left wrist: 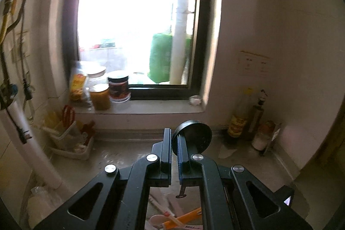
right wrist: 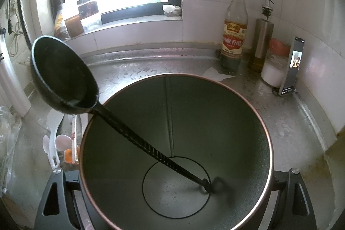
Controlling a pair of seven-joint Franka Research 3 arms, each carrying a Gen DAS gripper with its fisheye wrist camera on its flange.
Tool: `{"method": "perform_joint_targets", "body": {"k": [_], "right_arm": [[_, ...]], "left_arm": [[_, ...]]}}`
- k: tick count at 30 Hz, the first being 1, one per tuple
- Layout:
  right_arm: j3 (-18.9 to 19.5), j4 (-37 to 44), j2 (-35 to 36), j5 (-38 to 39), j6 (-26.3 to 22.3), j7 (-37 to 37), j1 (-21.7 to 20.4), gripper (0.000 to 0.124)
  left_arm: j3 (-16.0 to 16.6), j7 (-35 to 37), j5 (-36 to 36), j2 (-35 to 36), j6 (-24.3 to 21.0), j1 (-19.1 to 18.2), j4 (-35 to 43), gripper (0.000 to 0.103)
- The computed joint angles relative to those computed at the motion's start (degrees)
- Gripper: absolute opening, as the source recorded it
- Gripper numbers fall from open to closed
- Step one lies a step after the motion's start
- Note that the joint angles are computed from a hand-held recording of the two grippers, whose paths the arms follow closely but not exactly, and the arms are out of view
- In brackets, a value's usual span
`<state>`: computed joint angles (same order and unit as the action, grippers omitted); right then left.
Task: Organize utensils
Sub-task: 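Carry the black utensil over the cup and lower it inside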
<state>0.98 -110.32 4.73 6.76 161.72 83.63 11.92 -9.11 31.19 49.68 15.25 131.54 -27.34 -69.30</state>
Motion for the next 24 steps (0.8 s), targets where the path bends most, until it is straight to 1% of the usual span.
{"method": "perform_joint_targets", "body": {"k": [6, 14, 20, 24], "right_arm": [[-0.04, 0.09, 0.03, -0.16, -0.18, 0.08, 0.01, 0.09], [-0.09, 0.03, 0.02, -0.63, -0.19, 0.36, 0.04, 0.09], [-0.14, 0.08, 0.01, -1.13, -0.38, 0.74, 0.08, 0.09], [-0.12, 0.09, 0.01, -1.16, -0.43, 0.84, 0.06, 0.09]], "left_arm": [[-0.15, 5.04, -2.07, 4.15, 1.45, -1.32, 6.22, 0.004], [0.93, 12.72, -7.37, 9.51, 3.76, -3.76, 14.23, 0.004], [1.97, 16.52, -11.33, 12.02, 5.01, -4.98, 18.67, 0.004], [1.94, 18.66, -13.74, 12.33, 7.58, -5.1, 19.34, 0.004]]}}
